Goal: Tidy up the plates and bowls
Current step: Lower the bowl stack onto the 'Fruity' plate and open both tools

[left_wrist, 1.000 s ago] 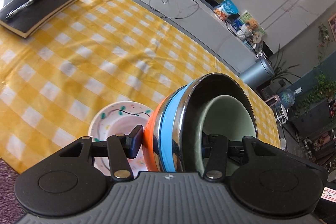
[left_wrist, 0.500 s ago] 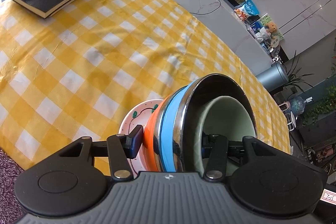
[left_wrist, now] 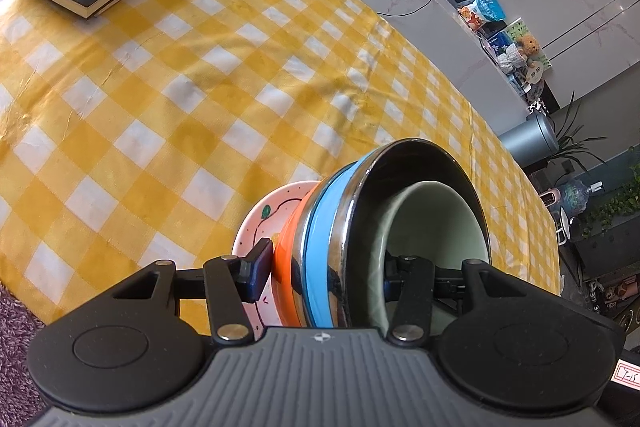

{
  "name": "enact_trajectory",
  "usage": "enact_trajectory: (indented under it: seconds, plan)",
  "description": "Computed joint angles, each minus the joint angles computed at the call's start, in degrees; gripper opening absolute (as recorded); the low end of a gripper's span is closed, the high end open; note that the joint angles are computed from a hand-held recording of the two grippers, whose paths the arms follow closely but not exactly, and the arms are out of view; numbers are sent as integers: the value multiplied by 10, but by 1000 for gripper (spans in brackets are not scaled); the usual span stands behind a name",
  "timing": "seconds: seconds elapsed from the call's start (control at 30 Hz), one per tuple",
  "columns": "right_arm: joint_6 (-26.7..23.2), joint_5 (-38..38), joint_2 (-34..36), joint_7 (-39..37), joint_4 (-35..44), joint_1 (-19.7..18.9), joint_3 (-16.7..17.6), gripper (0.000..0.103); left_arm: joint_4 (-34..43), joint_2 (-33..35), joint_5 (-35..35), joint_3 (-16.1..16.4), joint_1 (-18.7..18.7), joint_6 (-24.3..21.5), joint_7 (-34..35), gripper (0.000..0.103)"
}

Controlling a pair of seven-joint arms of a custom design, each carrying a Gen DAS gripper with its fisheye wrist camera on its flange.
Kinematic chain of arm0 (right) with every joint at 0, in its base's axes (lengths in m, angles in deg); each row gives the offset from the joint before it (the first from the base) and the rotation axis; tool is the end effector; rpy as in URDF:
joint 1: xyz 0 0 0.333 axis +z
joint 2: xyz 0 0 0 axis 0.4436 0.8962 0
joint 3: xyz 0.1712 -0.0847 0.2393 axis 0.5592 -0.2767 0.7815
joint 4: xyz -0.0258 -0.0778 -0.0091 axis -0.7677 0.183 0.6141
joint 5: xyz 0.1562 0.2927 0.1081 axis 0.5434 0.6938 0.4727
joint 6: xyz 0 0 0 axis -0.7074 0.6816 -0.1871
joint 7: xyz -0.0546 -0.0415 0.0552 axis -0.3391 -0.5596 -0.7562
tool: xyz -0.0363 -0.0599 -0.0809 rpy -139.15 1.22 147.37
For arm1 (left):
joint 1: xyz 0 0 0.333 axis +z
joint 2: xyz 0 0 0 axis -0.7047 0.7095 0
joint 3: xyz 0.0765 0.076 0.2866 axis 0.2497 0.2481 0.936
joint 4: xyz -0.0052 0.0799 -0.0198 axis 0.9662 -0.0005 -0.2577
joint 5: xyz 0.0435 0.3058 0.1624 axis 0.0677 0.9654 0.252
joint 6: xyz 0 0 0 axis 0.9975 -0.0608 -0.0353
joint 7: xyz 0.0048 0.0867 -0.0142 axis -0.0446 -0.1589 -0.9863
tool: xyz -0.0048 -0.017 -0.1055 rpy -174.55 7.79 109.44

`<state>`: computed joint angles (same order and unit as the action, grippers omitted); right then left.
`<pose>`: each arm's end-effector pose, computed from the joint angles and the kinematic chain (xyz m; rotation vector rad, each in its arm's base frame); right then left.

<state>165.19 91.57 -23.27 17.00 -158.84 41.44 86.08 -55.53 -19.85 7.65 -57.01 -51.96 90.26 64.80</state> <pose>0.5950 0.2202 0.5027 -1.6456 1.7837 0.1863 0.5387 -0.1614 0.5324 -2.5557 1.3322 -1.0350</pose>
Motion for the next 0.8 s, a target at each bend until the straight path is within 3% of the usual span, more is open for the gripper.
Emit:
enact_trajectory:
  seconds: [0.17, 0.57, 0.8]
  plan:
    - [5, -9, -2, -5, -3, 3, 0, 35, -2, 0, -5, 1, 1, 0, 3, 57]
    - [12, 0, -5, -17, -8, 1, 2, 41, 8, -1, 57, 1, -1, -15, -22, 55]
    - [49, 1, -22, -43, -25, 6, 3, 54, -1, -14, 118, 2, 0, 7, -52, 73]
